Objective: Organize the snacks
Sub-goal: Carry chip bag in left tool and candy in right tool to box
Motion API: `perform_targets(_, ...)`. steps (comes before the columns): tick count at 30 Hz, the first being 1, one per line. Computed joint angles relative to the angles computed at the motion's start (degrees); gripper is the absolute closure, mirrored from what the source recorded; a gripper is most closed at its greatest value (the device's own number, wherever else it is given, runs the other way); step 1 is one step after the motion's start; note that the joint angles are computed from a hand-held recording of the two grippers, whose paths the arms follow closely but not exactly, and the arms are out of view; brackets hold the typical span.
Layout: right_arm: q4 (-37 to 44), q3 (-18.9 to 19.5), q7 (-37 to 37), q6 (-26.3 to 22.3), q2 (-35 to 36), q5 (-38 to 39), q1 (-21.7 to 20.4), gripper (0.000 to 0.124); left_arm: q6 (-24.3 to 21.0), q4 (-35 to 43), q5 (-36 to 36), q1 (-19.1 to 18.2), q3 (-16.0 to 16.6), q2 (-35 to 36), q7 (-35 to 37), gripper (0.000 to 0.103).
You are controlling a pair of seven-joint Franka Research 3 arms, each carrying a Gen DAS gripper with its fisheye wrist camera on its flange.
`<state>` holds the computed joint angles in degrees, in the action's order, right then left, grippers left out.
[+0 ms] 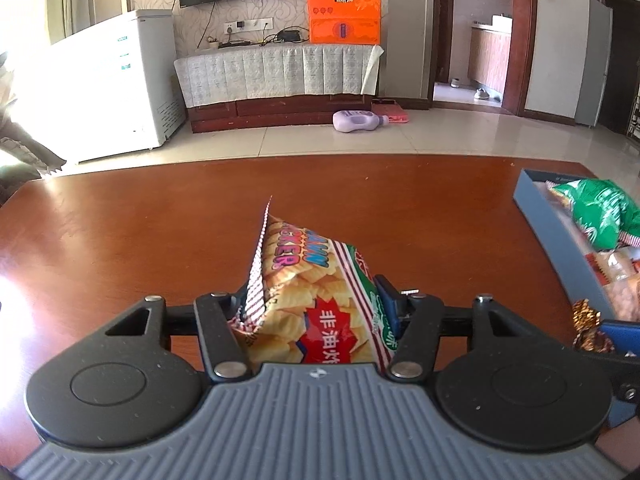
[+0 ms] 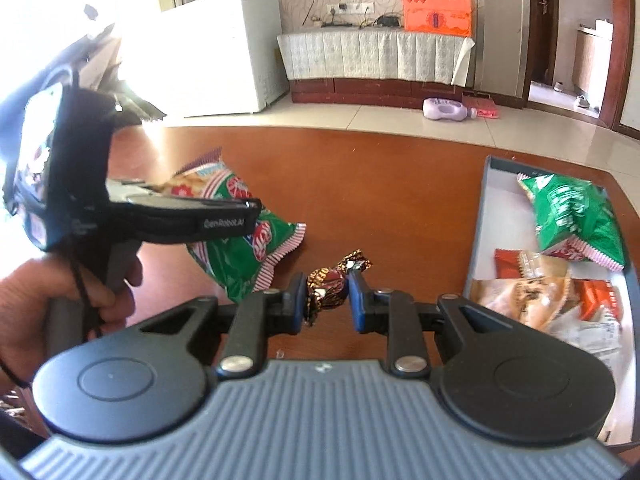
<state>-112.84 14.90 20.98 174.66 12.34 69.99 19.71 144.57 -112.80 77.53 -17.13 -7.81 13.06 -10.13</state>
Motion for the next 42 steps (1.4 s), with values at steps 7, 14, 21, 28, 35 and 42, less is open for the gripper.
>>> perform_targets(7,-1.64,-1.31,-9.56,-1.51,-3.36,11.21,-0.53,0.098,-0.81,2.41,1.42,-1.45,-0.54,0.97,-0.70,0.041)
perform_targets(14,-3.18,-4.61,-15.00,-2.63,-6.05,17.19,0.40,0.098,-0.99,6.14,1.74,-3.48,-0.42,3.35,-0.50,0.042)
perform_targets(21,-4.45,-6.72,-17.75,-2.74,-7.61,20.38,0.45,0.098,0.30,10.43,3.11,-5.66,0.29,5.93,-1.11,0.042)
perform_targets(28,-5.52,-7.81,-19.32,-2.74,-8.73,22.39,0.19,0.098,1.88,14.83,3.05,-7.33,1.17,8.42,-0.22,0.042)
perform_targets(35,-5.92,-8.44,-19.23,-3.11,-9.05,22.99,-0.35,0.098,2.98,21.31,0.83,-9.12,2.06,11.57,4.47,0.042)
perform_targets(42,-5.64,-8.82,-19.94,-2.96,-8.93,23.26,-0.96,0.098,1.99,32.44,-4.22,-12.77,3.76,18.43,13.68,0.042)
